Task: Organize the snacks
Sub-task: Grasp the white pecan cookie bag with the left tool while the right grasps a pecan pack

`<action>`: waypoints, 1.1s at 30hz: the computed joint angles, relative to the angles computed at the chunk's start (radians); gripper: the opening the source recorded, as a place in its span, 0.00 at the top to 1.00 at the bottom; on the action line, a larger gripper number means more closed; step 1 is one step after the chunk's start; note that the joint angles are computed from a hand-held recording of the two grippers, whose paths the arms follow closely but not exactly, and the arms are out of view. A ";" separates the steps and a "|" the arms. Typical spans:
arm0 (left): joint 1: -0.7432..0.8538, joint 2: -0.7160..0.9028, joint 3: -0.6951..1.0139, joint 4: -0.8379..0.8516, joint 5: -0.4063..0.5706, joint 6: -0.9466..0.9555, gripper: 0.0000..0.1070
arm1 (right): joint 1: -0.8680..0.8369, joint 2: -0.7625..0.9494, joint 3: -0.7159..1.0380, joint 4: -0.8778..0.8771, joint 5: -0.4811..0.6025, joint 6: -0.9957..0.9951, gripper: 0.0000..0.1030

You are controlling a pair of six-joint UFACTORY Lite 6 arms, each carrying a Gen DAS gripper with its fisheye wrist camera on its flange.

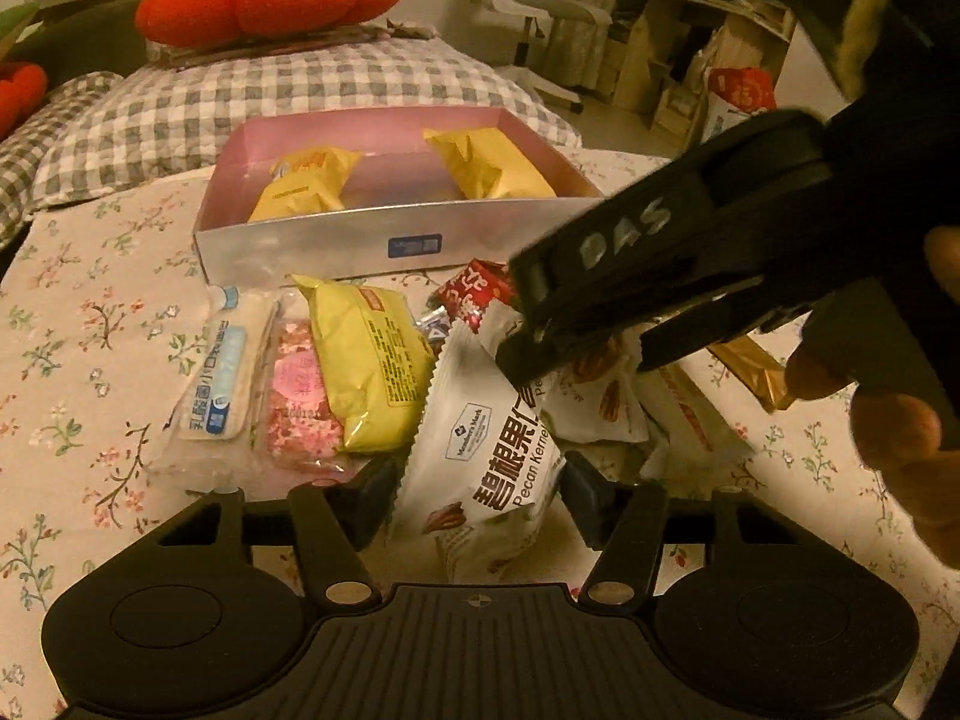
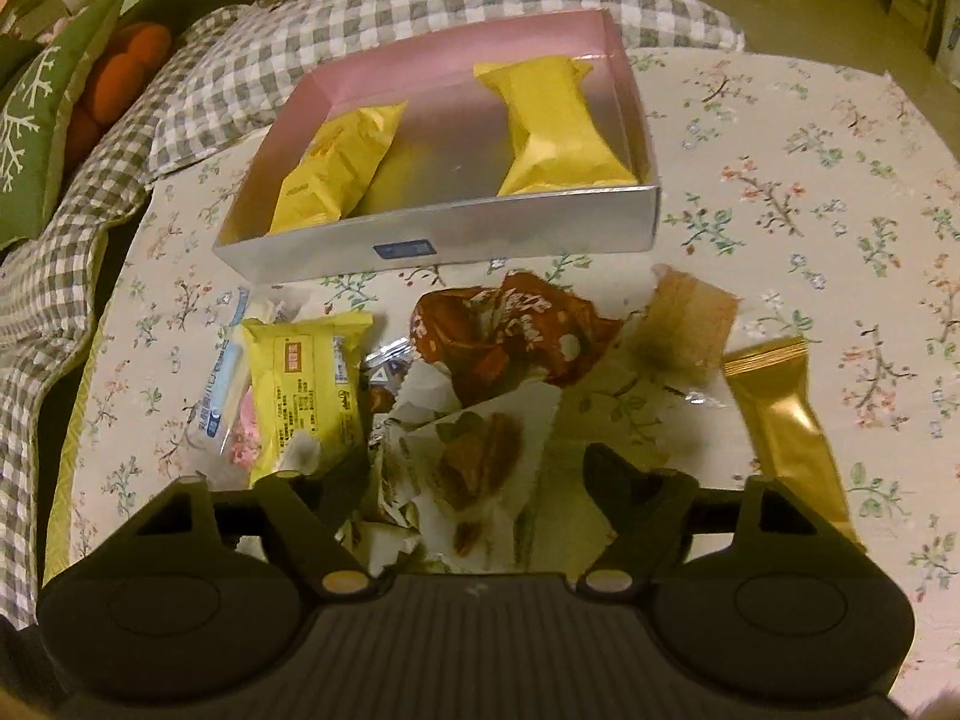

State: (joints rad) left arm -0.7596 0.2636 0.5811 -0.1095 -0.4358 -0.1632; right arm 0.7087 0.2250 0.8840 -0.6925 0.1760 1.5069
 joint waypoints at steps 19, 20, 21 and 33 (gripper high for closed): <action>-0.096 -0.298 -0.172 -0.310 0.087 0.220 0.52 | 0.084 -0.189 -0.065 0.144 0.063 -0.099 0.84; -0.092 -0.318 -0.182 -0.309 0.093 0.220 0.52 | 0.083 -0.205 -0.072 0.141 0.068 -0.090 0.84; -0.093 -0.333 -0.190 -0.316 0.097 0.223 0.52 | 0.084 -0.216 -0.077 0.123 0.075 -0.071 0.84; -0.090 -0.378 -0.205 -0.376 0.141 0.275 0.52 | 0.123 -0.193 -0.033 0.163 0.099 -0.103 0.85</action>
